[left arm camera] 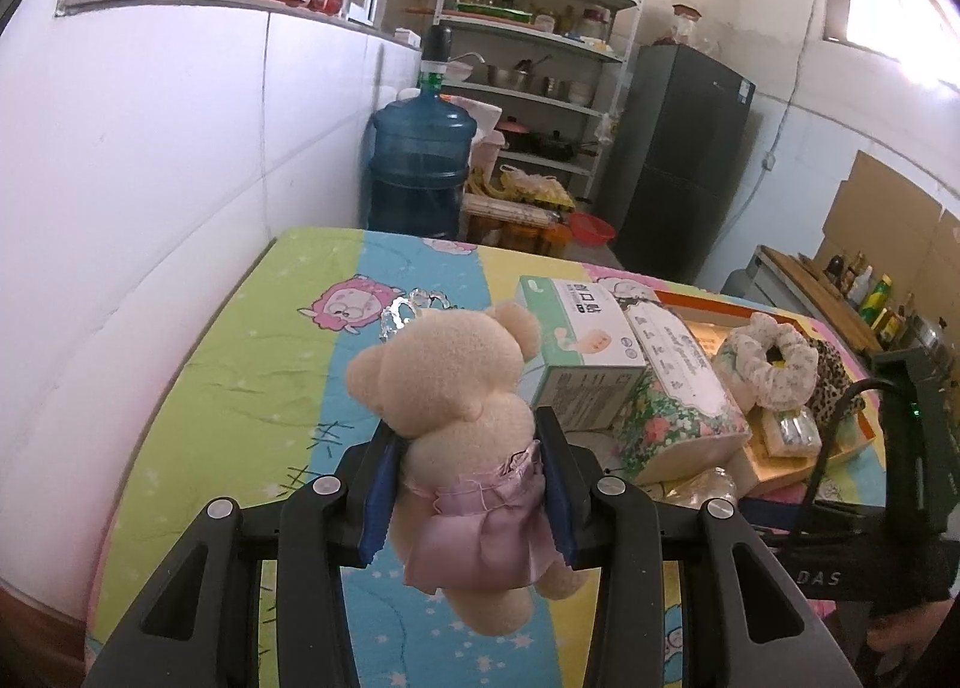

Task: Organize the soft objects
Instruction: 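Grasp the pink-dressed teddy bear with the left gripper while the right gripper approaches the plastic bag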

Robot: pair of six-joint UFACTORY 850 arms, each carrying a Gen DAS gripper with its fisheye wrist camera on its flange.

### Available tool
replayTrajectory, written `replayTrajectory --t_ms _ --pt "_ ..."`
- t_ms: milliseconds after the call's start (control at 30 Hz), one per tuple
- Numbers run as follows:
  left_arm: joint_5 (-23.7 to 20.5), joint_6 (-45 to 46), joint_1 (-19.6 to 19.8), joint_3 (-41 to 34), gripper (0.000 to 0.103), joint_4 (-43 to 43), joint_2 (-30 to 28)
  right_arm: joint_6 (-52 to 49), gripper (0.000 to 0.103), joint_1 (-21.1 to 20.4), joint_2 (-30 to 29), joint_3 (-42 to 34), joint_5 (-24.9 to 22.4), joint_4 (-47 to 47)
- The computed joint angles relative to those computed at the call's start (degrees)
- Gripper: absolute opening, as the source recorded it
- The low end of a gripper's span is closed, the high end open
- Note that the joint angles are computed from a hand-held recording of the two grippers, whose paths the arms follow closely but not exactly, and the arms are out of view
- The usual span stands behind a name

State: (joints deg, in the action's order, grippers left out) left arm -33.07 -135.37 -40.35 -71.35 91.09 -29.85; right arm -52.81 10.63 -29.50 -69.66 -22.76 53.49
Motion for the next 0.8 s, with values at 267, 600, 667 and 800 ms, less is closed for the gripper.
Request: replayTrajectory --t_ms 267,600,667,800 --pt "1.2 -0.33 0.73 1.18 0.043 0.23 0.5 5.16 0.067 1.82 0.49 0.83 3.93 -6.12" --pt "2.86 -1.01 1.15 0.55 0.043 2.71 0.18 -1.69 0.066 1.9 2.49 3.62 2.79 -1.25" --pt "3.16 -1.03 1.18 0.32 0.043 3.32 0.13 -3.74 0.066 1.83 3.33 4.44 2.83 0.34" --pt "3.48 -0.98 0.95 -0.15 0.043 4.37 -0.03 -8.05 0.066 1.68 5.1 5.89 2.61 4.04"
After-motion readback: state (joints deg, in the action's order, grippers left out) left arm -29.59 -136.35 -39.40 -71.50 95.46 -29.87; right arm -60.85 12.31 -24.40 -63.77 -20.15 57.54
